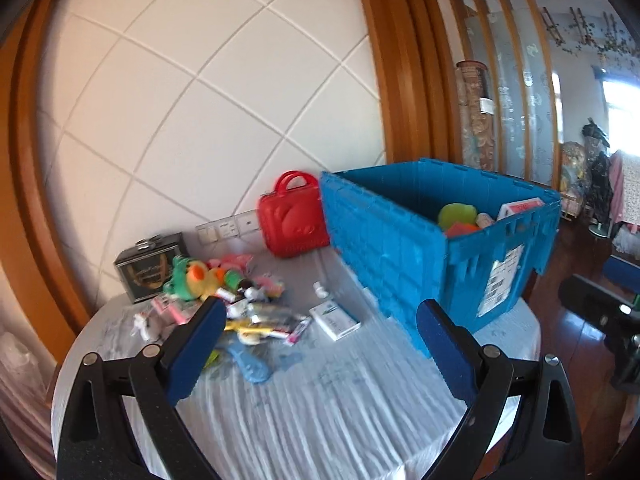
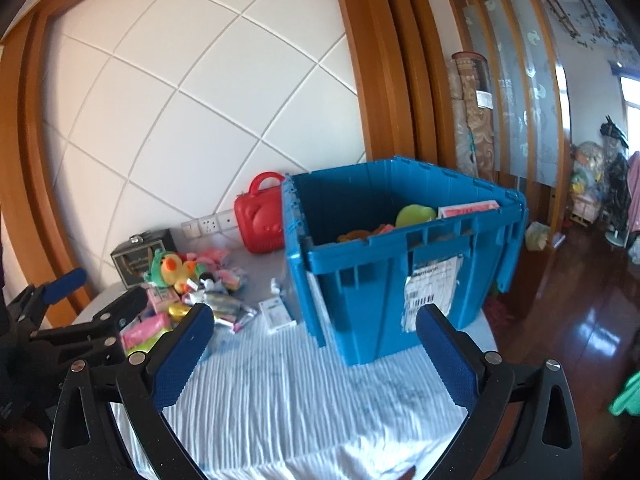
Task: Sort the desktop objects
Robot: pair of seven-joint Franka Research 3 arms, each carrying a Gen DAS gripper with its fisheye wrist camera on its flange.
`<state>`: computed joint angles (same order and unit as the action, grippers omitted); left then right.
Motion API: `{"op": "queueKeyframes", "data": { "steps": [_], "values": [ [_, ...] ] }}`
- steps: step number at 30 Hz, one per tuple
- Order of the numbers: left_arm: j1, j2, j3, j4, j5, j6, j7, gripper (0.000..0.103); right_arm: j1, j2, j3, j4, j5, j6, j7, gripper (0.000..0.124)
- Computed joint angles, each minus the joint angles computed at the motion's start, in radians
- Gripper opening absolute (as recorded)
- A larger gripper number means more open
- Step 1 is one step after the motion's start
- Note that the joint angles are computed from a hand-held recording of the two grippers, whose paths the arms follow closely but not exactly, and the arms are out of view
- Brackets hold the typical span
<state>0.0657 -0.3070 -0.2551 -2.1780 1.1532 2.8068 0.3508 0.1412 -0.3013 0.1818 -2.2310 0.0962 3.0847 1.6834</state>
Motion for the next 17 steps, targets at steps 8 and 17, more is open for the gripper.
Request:
{"op": "queueKeyframes", "data": {
  "steps": [8,17],
  "values": [
    [0.035,-0.097,0.006,-0.096,-0.029,0.026,0.010,0.097,0.019,-0.025,0.014,-0.013,-0.003,-0.010,-0.003,0.103],
    [0.079,-0.122,-0.016,-0.116,-0.060,0.039,0.004,0.097,0.033,-0.022,0.022,0.001,-0.005,0.005,-0.019,0.103]
  ]
}}
